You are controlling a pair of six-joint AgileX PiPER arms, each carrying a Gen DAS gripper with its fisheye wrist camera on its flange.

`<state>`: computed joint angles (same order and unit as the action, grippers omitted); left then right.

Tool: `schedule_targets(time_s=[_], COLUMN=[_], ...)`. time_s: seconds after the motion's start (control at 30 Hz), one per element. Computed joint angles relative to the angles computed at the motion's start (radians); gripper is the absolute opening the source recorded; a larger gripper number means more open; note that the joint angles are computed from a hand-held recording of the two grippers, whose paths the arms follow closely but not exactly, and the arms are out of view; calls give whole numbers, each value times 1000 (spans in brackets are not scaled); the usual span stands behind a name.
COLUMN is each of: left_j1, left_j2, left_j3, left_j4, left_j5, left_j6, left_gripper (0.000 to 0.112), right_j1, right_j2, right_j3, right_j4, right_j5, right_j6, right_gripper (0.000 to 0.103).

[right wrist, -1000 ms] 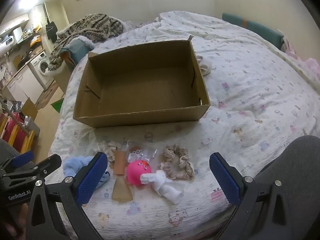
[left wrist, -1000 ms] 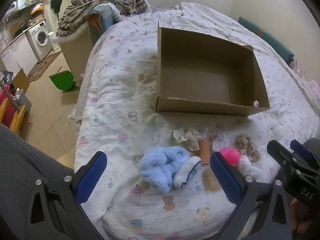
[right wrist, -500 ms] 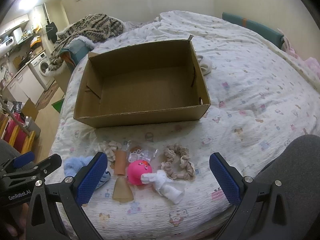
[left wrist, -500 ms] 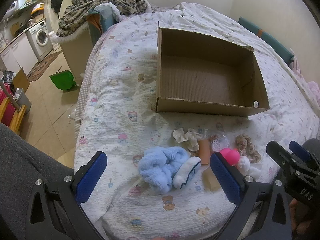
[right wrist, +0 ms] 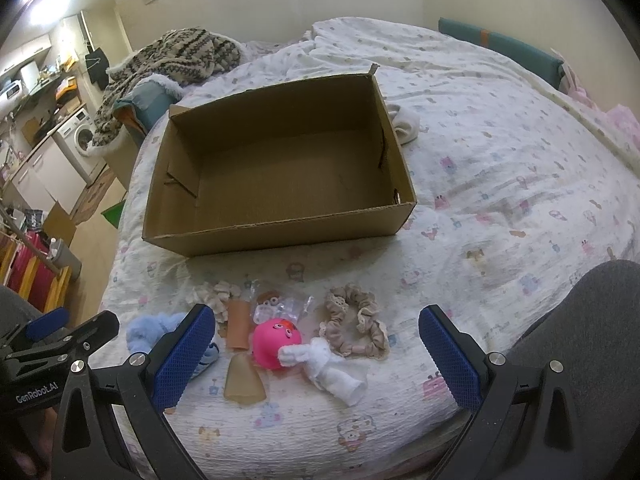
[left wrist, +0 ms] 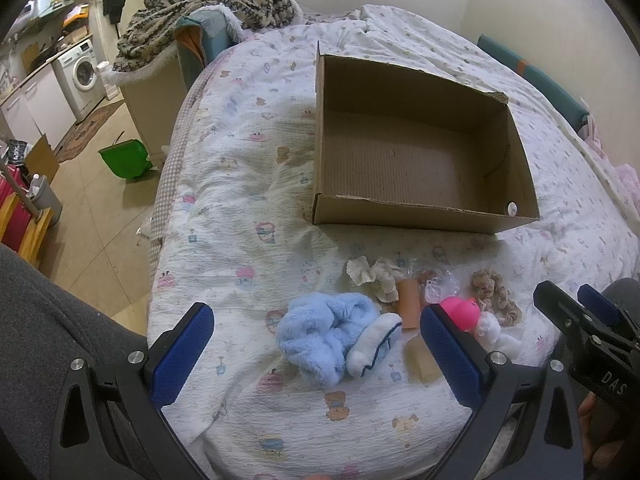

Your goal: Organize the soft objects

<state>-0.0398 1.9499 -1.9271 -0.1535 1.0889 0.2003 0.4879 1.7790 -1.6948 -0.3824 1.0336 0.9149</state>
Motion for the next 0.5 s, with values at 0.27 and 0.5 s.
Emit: schedule_targets(time_s=[0.27, 0.5], left_j1=[0, 1], left_j2=[1, 1], left_j3=[-3, -2], left_j4=[0, 0], left_j5=[1, 1], left_j6=[-2, 1], left_gripper=[103, 103], right_j1=[-5, -8], right_j2=[-1, 0], right_j3=[1, 0], right_j4=[1, 3], right_j5=[0, 2], right_j6=[2, 1], right_gripper=[103, 103])
